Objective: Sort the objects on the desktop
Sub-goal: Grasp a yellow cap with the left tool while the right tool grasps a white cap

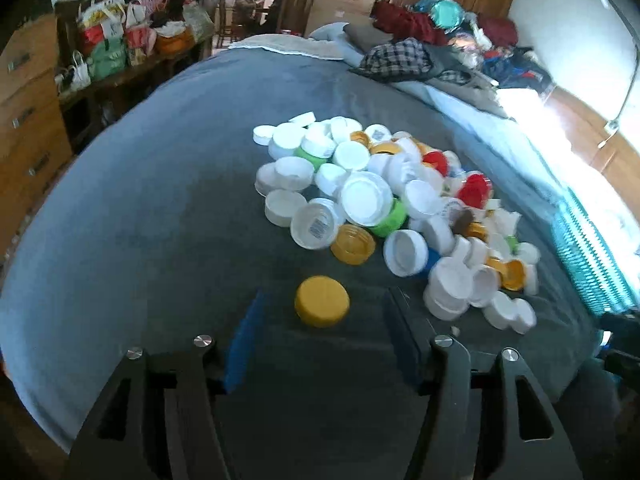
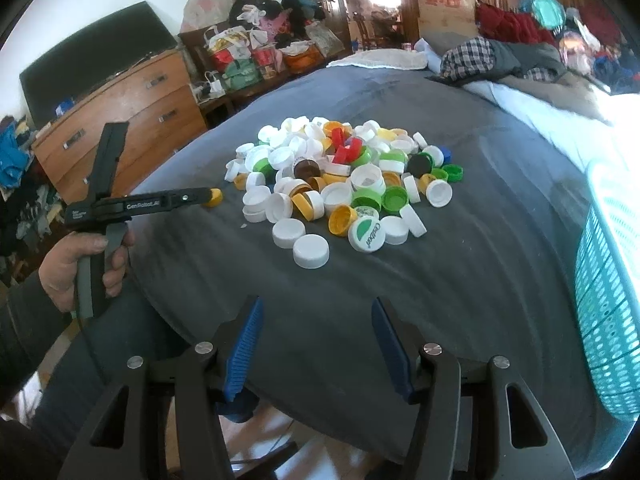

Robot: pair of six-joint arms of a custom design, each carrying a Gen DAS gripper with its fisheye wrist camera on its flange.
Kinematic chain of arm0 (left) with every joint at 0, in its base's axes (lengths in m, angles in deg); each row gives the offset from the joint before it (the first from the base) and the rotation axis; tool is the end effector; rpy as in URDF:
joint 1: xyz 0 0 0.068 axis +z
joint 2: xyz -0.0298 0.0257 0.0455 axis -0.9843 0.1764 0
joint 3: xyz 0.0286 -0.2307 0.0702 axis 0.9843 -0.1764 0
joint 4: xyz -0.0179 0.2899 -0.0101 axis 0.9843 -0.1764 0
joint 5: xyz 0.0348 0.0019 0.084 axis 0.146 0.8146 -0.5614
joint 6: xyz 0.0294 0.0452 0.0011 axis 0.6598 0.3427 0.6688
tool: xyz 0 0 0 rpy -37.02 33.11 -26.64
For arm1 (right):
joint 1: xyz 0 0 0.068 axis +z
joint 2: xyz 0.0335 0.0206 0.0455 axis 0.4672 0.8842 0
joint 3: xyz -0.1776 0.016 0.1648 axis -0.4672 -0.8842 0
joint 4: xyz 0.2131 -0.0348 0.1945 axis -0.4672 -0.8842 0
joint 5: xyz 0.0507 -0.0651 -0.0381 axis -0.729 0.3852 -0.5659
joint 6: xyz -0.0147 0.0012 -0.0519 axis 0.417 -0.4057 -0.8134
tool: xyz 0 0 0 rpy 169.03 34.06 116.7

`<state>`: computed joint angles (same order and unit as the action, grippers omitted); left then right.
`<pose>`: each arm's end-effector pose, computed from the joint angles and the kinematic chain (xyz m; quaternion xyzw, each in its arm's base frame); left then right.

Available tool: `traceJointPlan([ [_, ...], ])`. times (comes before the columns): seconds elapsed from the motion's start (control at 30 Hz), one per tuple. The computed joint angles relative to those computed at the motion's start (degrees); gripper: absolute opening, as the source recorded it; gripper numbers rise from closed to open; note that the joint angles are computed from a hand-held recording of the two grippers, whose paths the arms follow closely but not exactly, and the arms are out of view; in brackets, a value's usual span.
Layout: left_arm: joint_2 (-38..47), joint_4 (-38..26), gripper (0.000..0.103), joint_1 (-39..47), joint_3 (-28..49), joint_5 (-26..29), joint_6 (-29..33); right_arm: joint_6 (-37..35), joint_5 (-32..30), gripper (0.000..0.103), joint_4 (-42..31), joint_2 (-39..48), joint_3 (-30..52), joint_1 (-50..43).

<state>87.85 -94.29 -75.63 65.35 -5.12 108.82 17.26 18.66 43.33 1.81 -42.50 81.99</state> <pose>0.3898 0.0102 0.1293 0.2353 0.9052 -0.1888 0.2993 0.1315 0.1532 0.1917 0.0071 0.9316 0.0664 0.3574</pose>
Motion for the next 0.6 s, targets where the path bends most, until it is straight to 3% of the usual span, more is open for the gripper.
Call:
traceJointPlan([
  [0.1,0.5,2.25,0.054,-1.22,0.05,-3.92,-1.81,-1.18,0.62,0.064,1.5,2.14,1.17,0.23],
  [0.2,0.7,2.32,0.025,-1.27,-0.04,-5.09,-2.01,-3.04,-0.7,0.067,5.04,3.22,0.91,-2.22],
  [0.37,0.6,-0.25,0.025,0.7,0.51,-1.26,-1.16,-10.11,-10.15,0.067,13.02,8.38,0.6,-9.66],
  [0.43,0.58,-1.38,0.025,1.57,0.71,-0.25,-0.81,-12.3,-12.74,0.06,15.58,11.64,1.09,-11.78],
  [0.6,-0.21,-3.31,0.025,2.36,0.53,0.74,-0.45,-16.27,-14.99,0.058,20.65,20.8,3.99,-16.15],
])
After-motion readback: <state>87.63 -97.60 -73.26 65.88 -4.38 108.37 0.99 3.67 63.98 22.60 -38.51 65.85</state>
